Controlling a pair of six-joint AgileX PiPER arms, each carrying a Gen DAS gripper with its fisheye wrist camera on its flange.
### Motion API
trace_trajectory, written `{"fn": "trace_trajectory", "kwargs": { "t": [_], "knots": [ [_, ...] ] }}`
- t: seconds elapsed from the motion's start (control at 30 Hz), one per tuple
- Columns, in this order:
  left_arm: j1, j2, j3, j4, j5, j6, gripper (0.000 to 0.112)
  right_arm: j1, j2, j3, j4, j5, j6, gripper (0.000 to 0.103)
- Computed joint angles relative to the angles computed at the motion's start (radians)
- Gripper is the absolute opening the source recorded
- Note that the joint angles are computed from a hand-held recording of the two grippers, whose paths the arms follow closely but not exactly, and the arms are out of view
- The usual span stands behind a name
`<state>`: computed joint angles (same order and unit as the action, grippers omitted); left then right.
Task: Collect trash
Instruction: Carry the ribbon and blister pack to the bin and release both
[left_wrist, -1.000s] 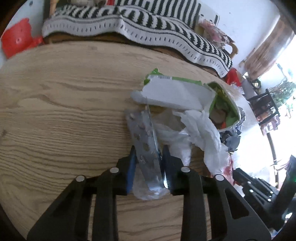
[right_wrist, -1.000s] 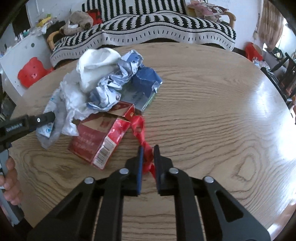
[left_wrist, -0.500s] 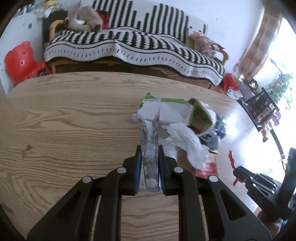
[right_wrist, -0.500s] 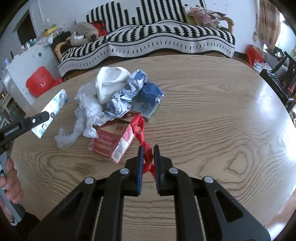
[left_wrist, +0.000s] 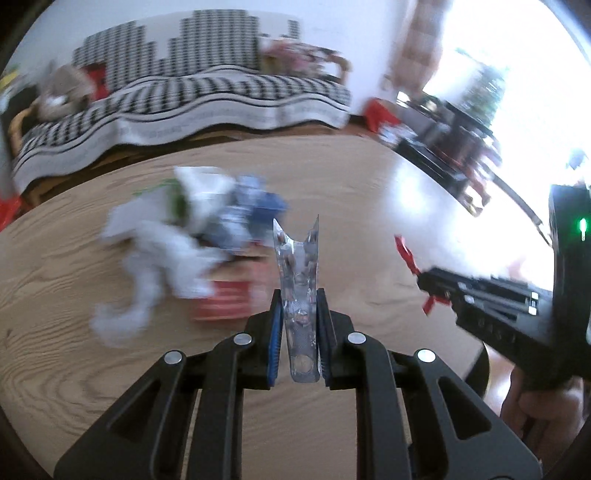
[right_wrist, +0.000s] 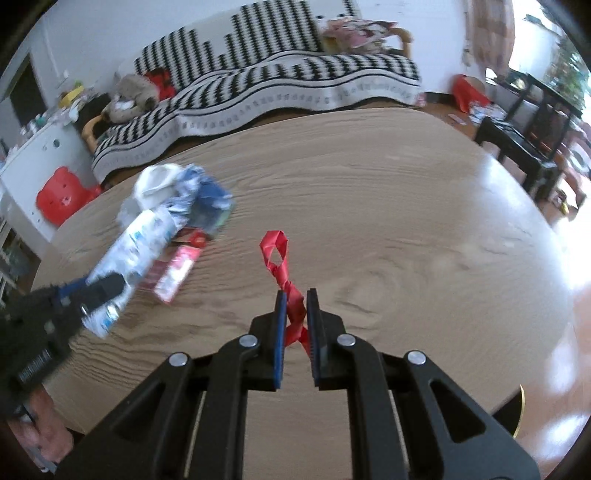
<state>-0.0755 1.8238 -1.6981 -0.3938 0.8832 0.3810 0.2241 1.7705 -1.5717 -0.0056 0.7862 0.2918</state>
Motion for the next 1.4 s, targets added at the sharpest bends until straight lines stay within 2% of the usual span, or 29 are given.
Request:
{"fn": "trace_trajectory", "kwargs": {
  "t": [0.3,0.5,0.73,0.87,1.03,1.4],
  "knots": [
    [-0.28,-0.036,0.117,0.004,-0.086,0.027,0.016,-0.3,-0.259,0.321,0.143,-0.037,-0.172,0.012],
    [-0.44,0.014,0.11,0.027,-0.113,-0.013,0.016,-0.537,-0.379,0.473,0.25,-0.025,-0.349,0.012],
    [-0.579,0.074,0.104,0.004,-0.13,0.006,0.017,-0.856,-0.414,0.577,0.465,0.05,-0.637,0.012],
    [-0.623,0.124,0.088,0.004,-0.123,0.01,0.017,-0.994,-0.389,0.605,0.521,0.091,-0.737,0.012],
    [-0.653,0.188,0.037,0.027,-0.114,-0.006,0.017,-1.055,-0.371,0.617,0.539,0.11,-0.786,0.012],
    [-0.668,0.26,-0.053,0.058,-0.08,-0.046,0.017,-1.021,-0.357,0.601,0.52,0.111,-0.771,0.012]
  ]
}}
